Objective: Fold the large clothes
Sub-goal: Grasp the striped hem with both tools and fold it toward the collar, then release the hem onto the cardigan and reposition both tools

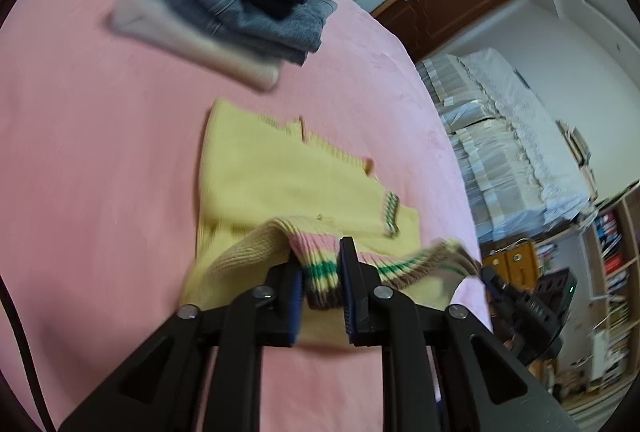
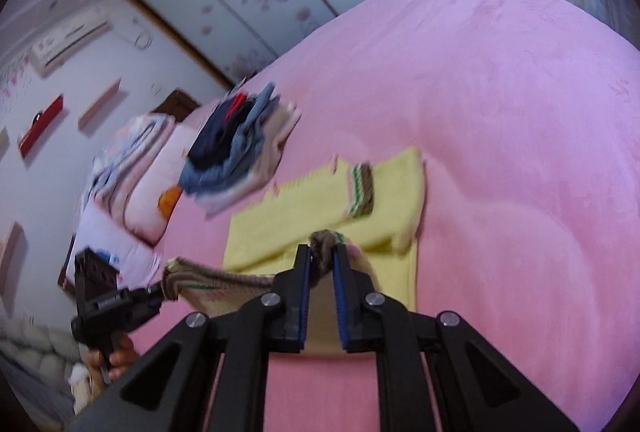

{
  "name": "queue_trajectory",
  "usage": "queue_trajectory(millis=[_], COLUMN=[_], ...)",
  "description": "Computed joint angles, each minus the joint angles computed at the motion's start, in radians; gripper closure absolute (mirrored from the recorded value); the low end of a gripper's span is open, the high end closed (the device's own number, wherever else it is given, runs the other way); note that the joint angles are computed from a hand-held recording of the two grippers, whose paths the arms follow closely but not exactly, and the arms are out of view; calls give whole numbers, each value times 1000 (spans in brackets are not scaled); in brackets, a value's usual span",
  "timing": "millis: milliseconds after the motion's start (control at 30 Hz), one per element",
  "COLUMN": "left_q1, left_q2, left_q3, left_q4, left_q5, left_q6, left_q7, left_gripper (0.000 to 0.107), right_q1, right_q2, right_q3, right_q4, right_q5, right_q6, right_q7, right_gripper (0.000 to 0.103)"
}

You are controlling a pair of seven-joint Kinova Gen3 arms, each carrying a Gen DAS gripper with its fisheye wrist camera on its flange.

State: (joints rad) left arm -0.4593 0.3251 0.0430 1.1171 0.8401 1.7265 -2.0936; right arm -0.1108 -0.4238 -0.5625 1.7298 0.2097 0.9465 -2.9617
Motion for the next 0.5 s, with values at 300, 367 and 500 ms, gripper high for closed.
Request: queue_trajectory(millis=[300,367,500], left_q1=[71,74,95], left_q2=[73,70,62], left_q3=[34,35,33], left_q4=[-45,-39,-31], left_q5=[-111,-126,-179], left_q6=[-84,-95,-133], left_q7=[45,18,-45], left_gripper=[57,57,58], right_q1=[-76,-115,-174], right_q2=[138,172,237], right_q3=[76,71,45], right_q4=[-8,-23,-64], right_q5=[65,92,178], right_q6=[76,95,159], right_q7=[40,64,70], right_gripper=[66,66,66])
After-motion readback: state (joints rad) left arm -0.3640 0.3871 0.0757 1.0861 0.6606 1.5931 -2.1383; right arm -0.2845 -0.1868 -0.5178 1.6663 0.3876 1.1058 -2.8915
